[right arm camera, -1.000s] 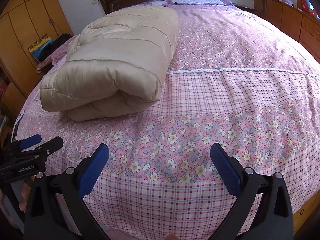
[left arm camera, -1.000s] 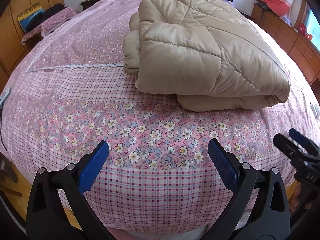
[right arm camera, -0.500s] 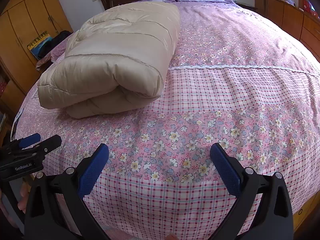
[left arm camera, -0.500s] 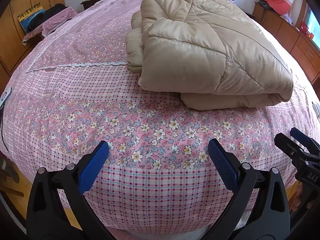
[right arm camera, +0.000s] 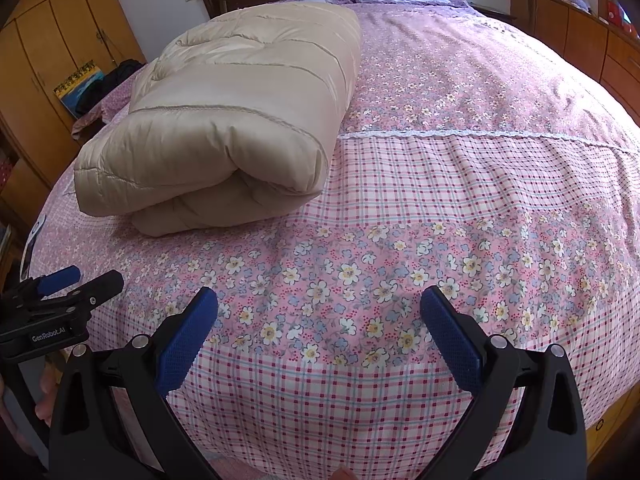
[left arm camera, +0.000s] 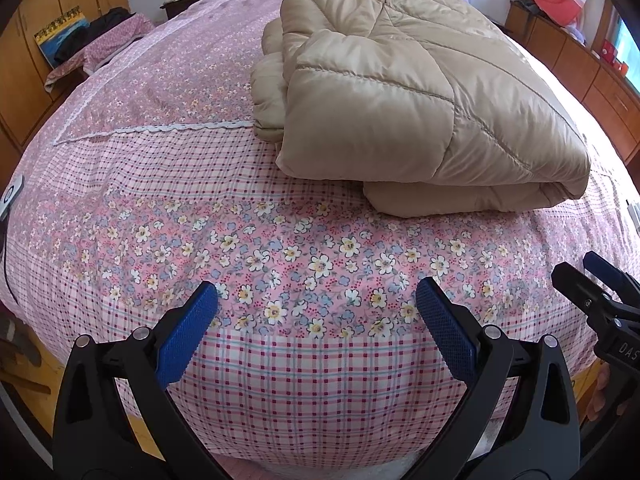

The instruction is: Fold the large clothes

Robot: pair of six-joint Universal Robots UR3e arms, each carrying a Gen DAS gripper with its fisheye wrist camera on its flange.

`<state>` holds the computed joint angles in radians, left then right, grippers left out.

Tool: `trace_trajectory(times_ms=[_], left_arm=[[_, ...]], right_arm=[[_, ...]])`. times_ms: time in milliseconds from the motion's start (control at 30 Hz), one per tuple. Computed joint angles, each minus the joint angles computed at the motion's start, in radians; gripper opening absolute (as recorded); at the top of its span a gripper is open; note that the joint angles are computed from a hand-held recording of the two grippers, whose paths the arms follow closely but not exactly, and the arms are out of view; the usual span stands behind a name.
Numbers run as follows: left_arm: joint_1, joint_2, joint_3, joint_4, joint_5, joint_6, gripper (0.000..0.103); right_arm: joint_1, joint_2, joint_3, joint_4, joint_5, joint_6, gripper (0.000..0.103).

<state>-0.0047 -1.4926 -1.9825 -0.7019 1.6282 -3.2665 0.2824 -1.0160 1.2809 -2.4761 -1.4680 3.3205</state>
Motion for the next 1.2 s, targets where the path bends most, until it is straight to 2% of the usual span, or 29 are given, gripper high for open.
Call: trace_trajectory(times_ms=[467,1067,1200], left_arm=[[-0.003,0.000,0.009,-0.012,0.010,-0.002,0.099],[0.030,0.002,0.020,-0.044,-0.027,0.023,0.099],[0.026,-0.015,0.030,-0.052,-0.013,0.015,0.099]], right_arm=[[-0.003,0.001,0.001,-0.002,0.003,0.001,0.097],[-0.006,0.012,-0.026,0.018,0.013,-0.006,0.097],[-0.024,0.013,-0.034,0.025,0.045,-0.013,0.097]])
